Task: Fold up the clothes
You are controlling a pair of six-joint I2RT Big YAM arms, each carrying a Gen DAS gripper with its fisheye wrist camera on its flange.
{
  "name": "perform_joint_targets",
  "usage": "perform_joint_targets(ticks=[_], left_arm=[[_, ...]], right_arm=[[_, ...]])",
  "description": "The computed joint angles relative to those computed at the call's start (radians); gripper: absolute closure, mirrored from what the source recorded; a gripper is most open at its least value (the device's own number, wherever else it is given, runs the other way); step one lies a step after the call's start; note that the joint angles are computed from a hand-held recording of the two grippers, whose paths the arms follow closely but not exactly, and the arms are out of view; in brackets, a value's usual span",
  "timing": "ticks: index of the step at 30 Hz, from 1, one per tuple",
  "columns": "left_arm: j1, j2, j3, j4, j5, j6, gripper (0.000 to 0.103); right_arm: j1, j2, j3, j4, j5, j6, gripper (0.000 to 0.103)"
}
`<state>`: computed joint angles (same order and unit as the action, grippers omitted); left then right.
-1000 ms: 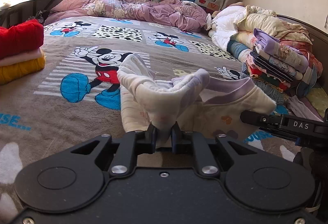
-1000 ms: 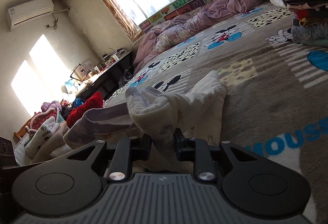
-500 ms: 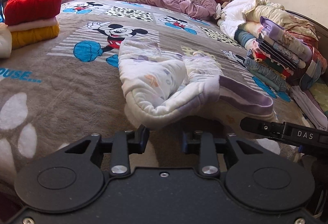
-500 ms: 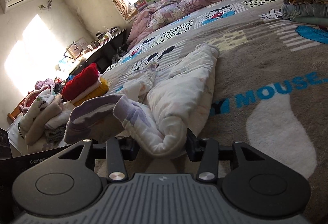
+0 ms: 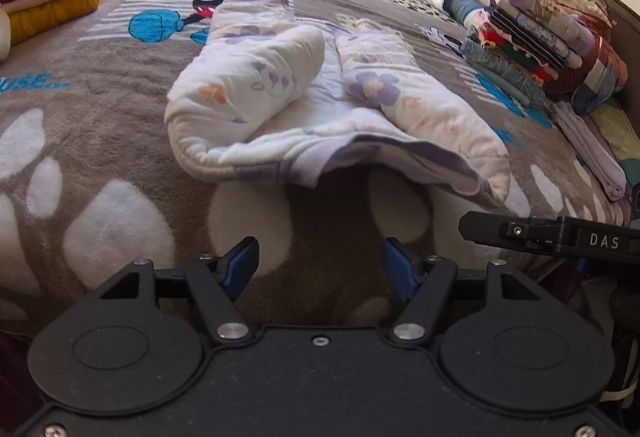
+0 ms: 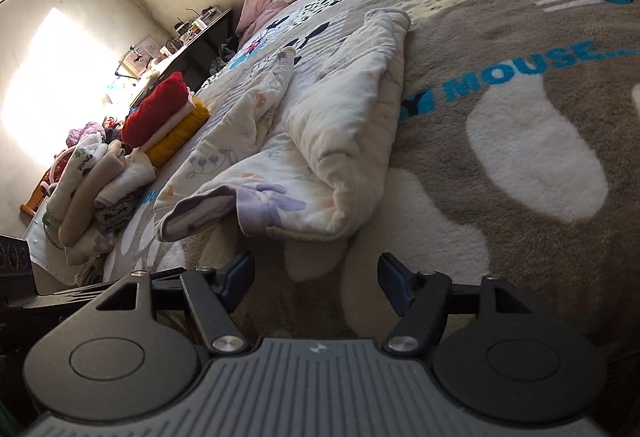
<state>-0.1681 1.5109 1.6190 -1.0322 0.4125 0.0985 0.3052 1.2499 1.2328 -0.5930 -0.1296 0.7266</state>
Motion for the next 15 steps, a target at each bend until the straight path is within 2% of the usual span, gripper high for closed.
perform_joint_targets(ticks=[4, 6, 8, 11, 13, 14, 15], left_arm=[[0.014, -0.012, 0.014, -0.057, 0.048, 0.051, 0.035], [0.026, -0.027, 0.019, -0.063, 0.085, 0.07, 0.035], [0.045, -0.059, -0.001, 0.009, 0.126, 0.032, 0.036], [0.06, -0.099, -0.046, 0.198, 0.141, -0.096, 0.041], [0.054, -0.083, -0.047, 0.255, 0.133, -0.134, 0.048], [0.05, -0.072, -0.045, 0.278, 0.129, -0.15, 0.051], [0.046, -0.061, -0.042, 0.302, 0.125, -0.166, 0.058]], right_arm=[[0.005, -0.041, -0.033, 0.024, 0.002, 0.042, 0.035], [0.009, -0.061, -0.047, 0.051, 0.019, 0.058, 0.035], [0.022, -0.08, -0.057, 0.094, 0.067, 0.033, 0.035], [0.04, -0.101, -0.07, 0.166, 0.131, -0.019, 0.039], [0.047, -0.089, -0.065, 0.226, 0.149, -0.088, 0.04], [0.048, -0.073, -0.054, 0.237, 0.148, -0.122, 0.04], [0.048, -0.052, -0.039, 0.241, 0.144, -0.152, 0.042]])
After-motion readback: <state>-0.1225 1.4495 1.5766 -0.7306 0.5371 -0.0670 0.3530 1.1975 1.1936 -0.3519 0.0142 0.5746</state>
